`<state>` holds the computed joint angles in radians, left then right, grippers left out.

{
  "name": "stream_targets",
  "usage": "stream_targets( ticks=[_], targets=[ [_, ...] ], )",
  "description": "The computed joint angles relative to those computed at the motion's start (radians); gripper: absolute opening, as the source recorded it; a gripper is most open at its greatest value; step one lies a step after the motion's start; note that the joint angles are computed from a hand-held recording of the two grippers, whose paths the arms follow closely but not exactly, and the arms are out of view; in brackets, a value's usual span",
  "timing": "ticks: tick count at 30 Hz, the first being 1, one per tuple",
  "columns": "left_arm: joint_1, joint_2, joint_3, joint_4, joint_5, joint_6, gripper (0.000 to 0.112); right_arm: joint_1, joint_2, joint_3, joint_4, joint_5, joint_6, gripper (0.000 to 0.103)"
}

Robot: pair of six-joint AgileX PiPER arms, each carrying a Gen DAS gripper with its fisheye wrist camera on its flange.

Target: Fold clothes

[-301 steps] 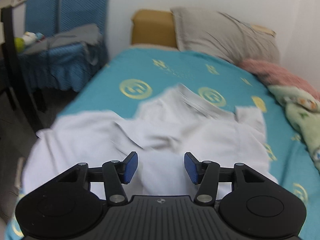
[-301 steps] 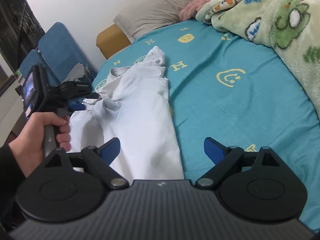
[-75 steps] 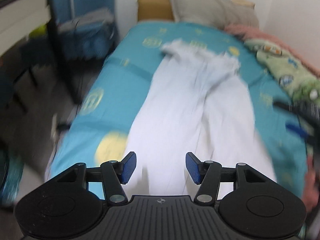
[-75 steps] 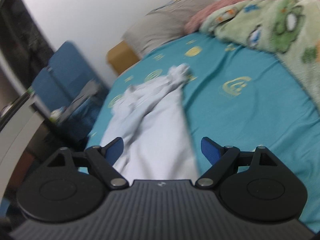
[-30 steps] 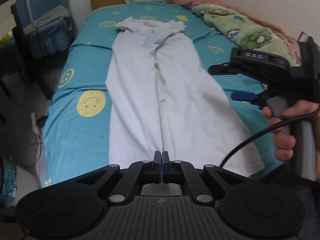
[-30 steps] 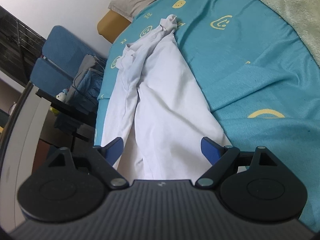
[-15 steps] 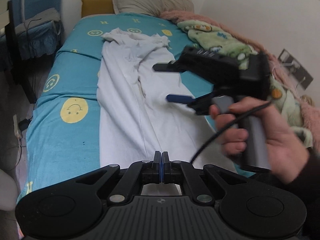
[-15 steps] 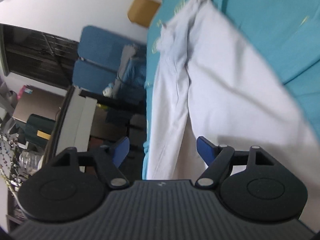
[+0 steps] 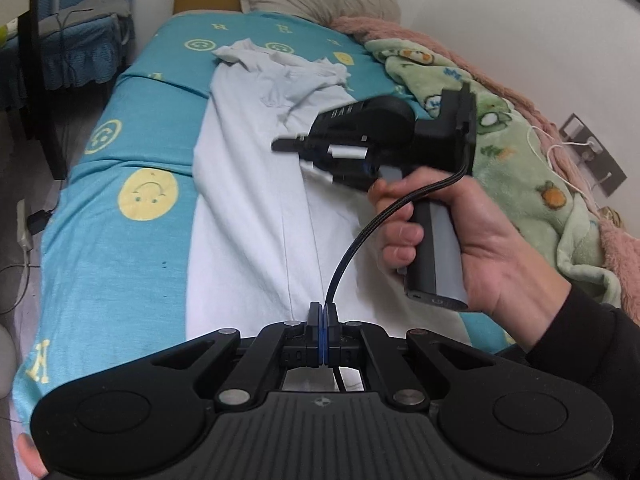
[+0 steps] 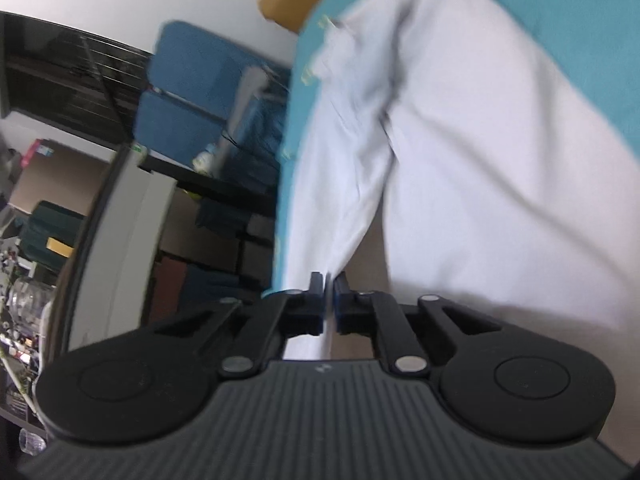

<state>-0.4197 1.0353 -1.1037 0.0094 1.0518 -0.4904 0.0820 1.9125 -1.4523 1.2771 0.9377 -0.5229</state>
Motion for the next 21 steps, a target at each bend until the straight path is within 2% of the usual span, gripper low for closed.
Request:
stream_targets(
  ticks=[3, 10, 13, 14, 17, 18, 19, 20, 21],
  targets=[
    [-0.012, 0.028, 0.014, -0.019, -0.030, 0.016, 0.000, -0.006, -0.044, 0.009, -0.006, -0.036, -0.025, 0.004],
    [-0.013, 0.135, 0.063, -0.085, -0.106, 0.075, 0.003, 0.043, -0.073, -0.006, -0.250, -0.174, 0.030, 0.007],
    [-0.011, 0.136, 0.067, -0.076, -0.101, 0.072, 0.025, 0.054, -0.079, -0.003, -0.327, -0.186, 0.055, 0.008],
    [0.007, 0.124, 0.072, -0.091, -0.100, 0.083, 0.039, 0.047, -0.084, -0.004, -0.339, -0.170, 0.063, 0.008],
    [0.062, 0.089, 0.086, -0.106, -0.097, 0.085, 0.058, 0.014, -0.124, 0.018, -0.339, -0.126, 0.064, 0.010],
    [0.086, 0.077, 0.092, -0.106, -0.096, 0.076, 0.065, 0.002, -0.152, 0.036, -0.351, -0.118, 0.069, 0.016],
    [0.112, 0.066, 0.097, -0.106, -0.095, 0.068, 0.067, -0.011, -0.180, 0.054, -0.362, -0.109, 0.075, 0.037],
    [0.152, 0.053, 0.106, -0.134, -0.100, 0.087, 0.074, -0.025, -0.213, 0.077, -0.375, -0.102, 0.080, 0.053],
    [0.200, 0.042, 0.115, -0.176, -0.106, 0.120, 0.083, -0.037, -0.246, 0.096, -0.394, -0.094, 0.088, 0.082]
  ],
)
